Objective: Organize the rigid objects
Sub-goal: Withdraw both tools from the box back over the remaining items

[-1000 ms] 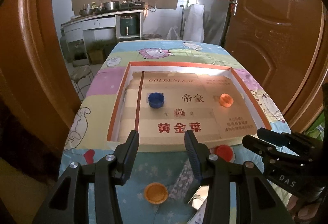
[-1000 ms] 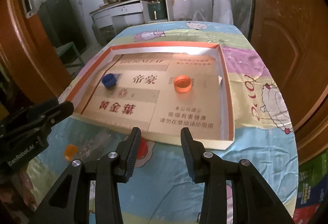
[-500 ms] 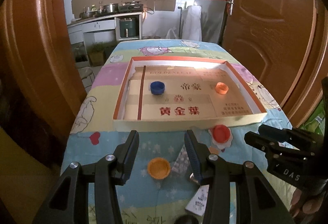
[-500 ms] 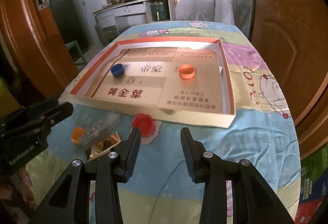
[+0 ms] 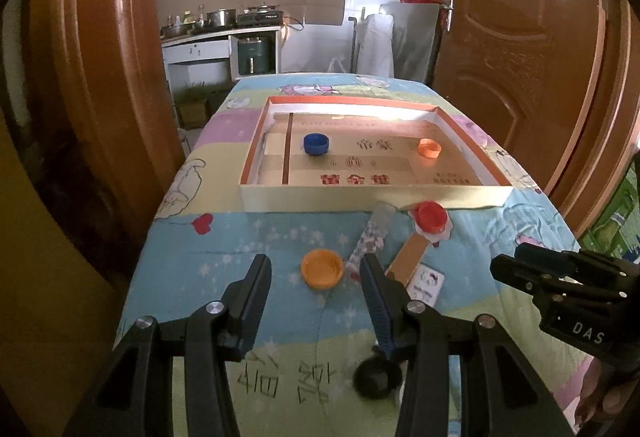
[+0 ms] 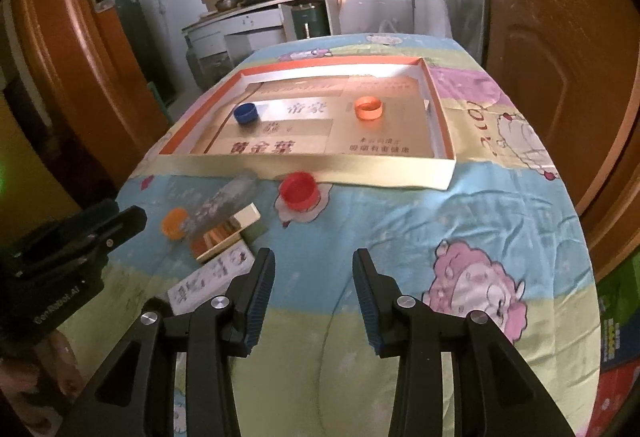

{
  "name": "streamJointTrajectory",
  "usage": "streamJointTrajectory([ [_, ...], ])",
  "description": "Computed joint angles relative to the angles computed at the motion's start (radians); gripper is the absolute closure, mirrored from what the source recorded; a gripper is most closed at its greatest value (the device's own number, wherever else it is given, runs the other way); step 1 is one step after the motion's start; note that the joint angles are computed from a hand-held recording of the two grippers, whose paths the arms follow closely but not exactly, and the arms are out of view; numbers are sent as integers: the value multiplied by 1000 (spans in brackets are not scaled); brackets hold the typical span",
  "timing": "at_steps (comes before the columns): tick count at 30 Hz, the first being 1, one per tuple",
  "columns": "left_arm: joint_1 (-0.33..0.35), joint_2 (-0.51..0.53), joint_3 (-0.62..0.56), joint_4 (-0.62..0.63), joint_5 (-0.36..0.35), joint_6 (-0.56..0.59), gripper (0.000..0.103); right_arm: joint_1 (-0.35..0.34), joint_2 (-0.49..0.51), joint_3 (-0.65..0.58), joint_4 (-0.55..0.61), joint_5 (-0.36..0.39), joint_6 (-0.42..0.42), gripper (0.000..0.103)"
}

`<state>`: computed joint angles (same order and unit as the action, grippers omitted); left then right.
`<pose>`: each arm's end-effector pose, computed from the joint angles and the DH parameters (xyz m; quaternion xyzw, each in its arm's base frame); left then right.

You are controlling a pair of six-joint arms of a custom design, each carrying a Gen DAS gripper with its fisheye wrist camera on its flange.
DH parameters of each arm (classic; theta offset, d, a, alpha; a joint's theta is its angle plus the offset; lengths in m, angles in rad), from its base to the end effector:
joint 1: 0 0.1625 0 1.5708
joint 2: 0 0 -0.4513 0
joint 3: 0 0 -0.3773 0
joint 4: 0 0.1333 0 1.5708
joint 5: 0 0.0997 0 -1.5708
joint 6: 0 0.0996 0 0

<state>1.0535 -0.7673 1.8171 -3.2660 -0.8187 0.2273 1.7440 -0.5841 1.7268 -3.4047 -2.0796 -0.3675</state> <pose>-0.1395 -0.6524 0.1504 0.2124 0.8640 -0.3422 0.3020 0.1982 -0.6408 0.0647 0.1610 -0.9003 0.3033 0.2675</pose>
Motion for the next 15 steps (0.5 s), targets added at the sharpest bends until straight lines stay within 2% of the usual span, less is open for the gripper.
streamJointTrajectory([
  [9, -10, -28, 99, -80, -13, 13, 57, 18, -5, 96, -71, 5, 9, 61],
  [15, -6, -56, 177, -126, -36, 49, 57, 37, 3, 153, -133, -1, -25, 61],
])
